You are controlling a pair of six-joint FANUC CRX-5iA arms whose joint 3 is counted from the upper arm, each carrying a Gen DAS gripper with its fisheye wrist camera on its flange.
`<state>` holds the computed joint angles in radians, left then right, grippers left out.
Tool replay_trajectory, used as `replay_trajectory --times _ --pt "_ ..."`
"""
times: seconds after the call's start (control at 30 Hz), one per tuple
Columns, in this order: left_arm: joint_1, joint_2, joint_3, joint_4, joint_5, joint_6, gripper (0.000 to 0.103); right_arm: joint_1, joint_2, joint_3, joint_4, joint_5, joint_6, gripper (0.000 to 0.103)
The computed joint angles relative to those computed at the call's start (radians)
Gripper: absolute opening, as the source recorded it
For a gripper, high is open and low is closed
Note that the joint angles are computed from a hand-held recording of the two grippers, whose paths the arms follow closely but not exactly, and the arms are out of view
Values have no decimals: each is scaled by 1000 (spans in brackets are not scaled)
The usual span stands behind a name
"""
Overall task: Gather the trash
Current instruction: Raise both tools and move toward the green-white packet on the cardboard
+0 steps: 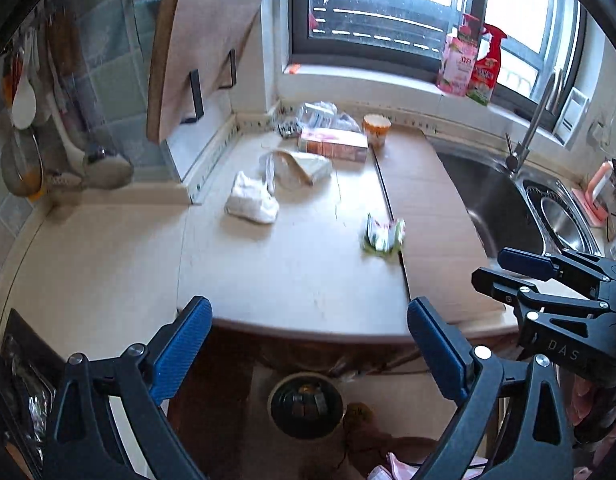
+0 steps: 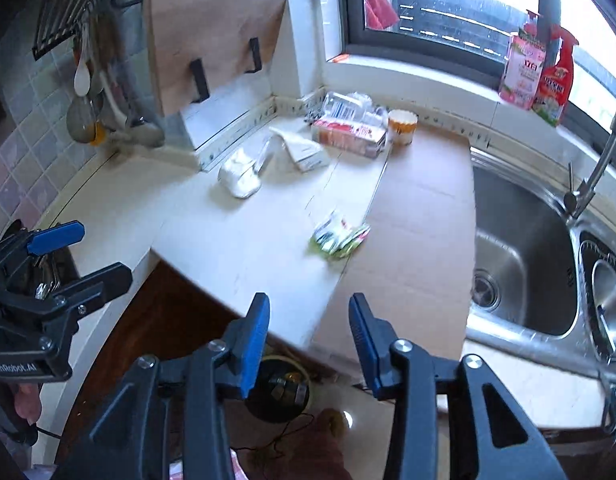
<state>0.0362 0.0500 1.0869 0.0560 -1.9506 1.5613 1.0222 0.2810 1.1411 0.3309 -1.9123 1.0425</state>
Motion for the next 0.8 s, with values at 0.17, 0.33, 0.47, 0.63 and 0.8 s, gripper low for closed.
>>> replay_trajectory --times 0.17,0.33,0.47,0.63,0.8 --pt "-5 71 60 -26 13 15 98 -118 90 138 -96 -35 55 41" --pt "8 124 53 -62 27 29 98 -245 105 125 -275 -44 11 41" --pt "32 145 15 -68 42 62 98 -339 116 73 -422 -33 -34 41" --pt "45 163 -15 -82 55 83 98 -412 132 39 -559 -21 -60 41" --pt "51 186 -16 -94 56 95 98 -449 182 76 -642 -34 -83 41"
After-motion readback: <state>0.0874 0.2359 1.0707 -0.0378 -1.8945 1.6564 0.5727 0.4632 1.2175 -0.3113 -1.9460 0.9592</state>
